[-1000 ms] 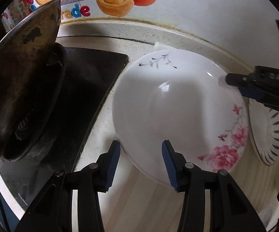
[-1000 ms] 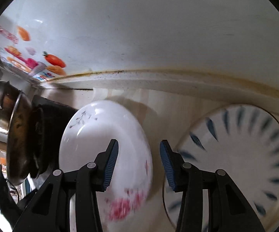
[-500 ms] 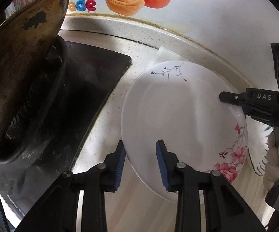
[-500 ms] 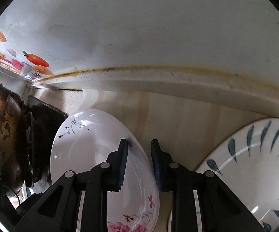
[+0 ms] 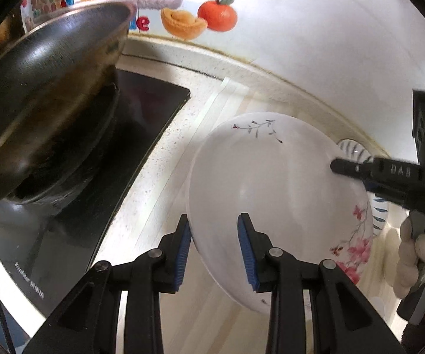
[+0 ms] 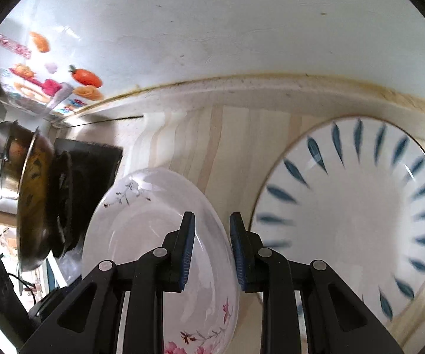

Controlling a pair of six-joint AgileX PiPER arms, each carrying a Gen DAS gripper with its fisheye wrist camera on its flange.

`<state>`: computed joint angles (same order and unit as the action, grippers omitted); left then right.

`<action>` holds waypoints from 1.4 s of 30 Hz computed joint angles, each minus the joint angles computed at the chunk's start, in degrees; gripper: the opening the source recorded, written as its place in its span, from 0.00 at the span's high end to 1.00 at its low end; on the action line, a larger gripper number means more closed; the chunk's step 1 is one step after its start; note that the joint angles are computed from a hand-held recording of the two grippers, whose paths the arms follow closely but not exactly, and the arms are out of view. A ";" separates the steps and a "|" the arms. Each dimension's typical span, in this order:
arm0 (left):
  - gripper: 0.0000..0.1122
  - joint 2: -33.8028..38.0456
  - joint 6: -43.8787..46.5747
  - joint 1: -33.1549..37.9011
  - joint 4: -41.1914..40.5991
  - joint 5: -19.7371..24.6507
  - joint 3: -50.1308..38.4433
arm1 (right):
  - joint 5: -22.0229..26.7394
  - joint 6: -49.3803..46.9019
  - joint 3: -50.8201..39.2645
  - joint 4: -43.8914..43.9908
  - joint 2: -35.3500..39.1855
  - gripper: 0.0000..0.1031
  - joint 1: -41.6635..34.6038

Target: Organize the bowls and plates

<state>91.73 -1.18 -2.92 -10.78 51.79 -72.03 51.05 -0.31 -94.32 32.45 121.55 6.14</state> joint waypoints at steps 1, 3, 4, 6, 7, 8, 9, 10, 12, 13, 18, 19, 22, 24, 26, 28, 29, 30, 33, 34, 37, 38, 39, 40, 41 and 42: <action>0.74 -1.03 0.23 -0.03 -0.40 0.78 0.18 | -0.47 -0.77 2.62 0.61 -1.99 0.74 -0.22; 0.74 -2.91 1.74 0.12 -1.76 2.36 0.63 | -0.22 -2.95 7.82 2.68 -6.18 0.74 -1.27; 0.74 -4.20 1.61 -0.17 -1.87 3.25 1.02 | -0.52 -3.83 10.47 3.25 -8.46 0.74 -1.70; 0.74 -6.48 1.41 -0.98 -1.77 4.45 1.89 | -0.20 -6.74 16.36 5.56 -13.53 0.74 -3.17; 0.74 -7.81 1.13 -1.71 -1.60 4.92 2.55 | 0.29 -7.30 18.27 5.58 -15.51 0.74 -3.81; 0.74 -8.83 0.64 -2.40 -1.23 5.29 2.99 | 0.36 -7.59 20.62 5.38 -17.91 0.74 -4.23; 0.74 -10.42 0.10 -3.26 -0.80 5.91 3.66 | 0.48 -8.26 23.59 5.34 -20.82 0.74 -4.83; 0.74 -11.96 -0.33 -4.28 -0.51 6.59 4.37 | 0.85 -8.76 25.97 5.12 -23.18 0.74 -5.45; 0.74 -14.77 -1.58 -6.19 -0.51 8.08 5.71 | 1.34 -9.55 31.35 5.50 -28.17 0.74 -7.17; 0.74 -15.53 -1.84 -7.12 -0.69 8.40 6.31 | 1.68 -10.13 33.78 5.69 -30.46 0.74 -8.13; 0.74 -19.36 -4.43 -14.86 0.46 9.81 9.74 | 5.38 -14.79 47.58 7.63 -43.20 0.74 -16.75; 0.74 -19.72 -5.59 -16.96 1.17 9.54 10.41 | 6.56 -15.73 50.16 7.63 -45.75 0.74 -19.03; 0.74 -20.19 -9.05 -23.41 3.31 8.71 12.36 | 10.13 -18.97 56.40 6.54 -52.03 0.74 -26.11; 0.74 -20.04 -9.97 -26.70 2.86 7.92 13.95 | 12.63 -22.05 60.10 5.96 -55.01 0.74 -32.23; 0.74 -19.28 -11.97 -30.50 3.52 6.54 15.41 | 13.78 -24.72 63.00 4.04 -57.81 0.74 -36.79; 0.74 -18.00 -14.02 -34.22 4.56 4.92 16.65 | 15.33 -28.64 65.55 2.56 -58.69 0.74 -42.52; 0.74 -17.13 -15.01 -35.51 5.08 4.49 16.70 | 15.31 -29.85 66.25 1.86 -58.54 0.74 -44.26; 0.74 -16.22 -16.28 -37.18 5.68 3.67 17.04 | 15.81 -31.64 67.24 1.16 -58.93 0.74 -46.81; 0.74 -13.84 -17.93 -39.85 6.51 1.89 17.84 | 15.52 -36.32 69.34 -0.73 -58.67 0.74 -52.26; 0.74 -13.34 -18.11 -40.07 6.55 1.77 17.89 | 15.13 -37.26 69.72 -1.18 -58.43 0.74 -53.05; 0.74 -11.76 -20.18 -41.40 8.17 0.86 18.49 | 13.63 -39.08 70.88 -1.91 -57.46 0.74 -53.77; 0.74 -11.45 -20.40 -41.57 8.48 0.56 18.86 | 13.20 -39.83 71.25 -1.92 -57.15 0.74 -53.81; 0.74 -11.09 -20.86 -41.79 8.62 0.53 18.93 | 12.52 -39.61 71.38 -1.87 -57.04 0.74 -53.05; 0.74 -11.14 -21.22 -41.99 8.57 0.27 19.18 | 11.82 -39.31 71.60 -1.96 -57.16 0.74 -52.24; 0.74 -11.09 -21.86 -42.42 9.06 0.31 19.24 | 11.10 -38.87 71.84 -2.09 -57.30 0.74 -51.47; 0.74 -11.14 -22.71 -43.01 9.80 0.37 19.29 | 10.79 -39.61 72.05 -1.87 -56.92 0.74 -51.97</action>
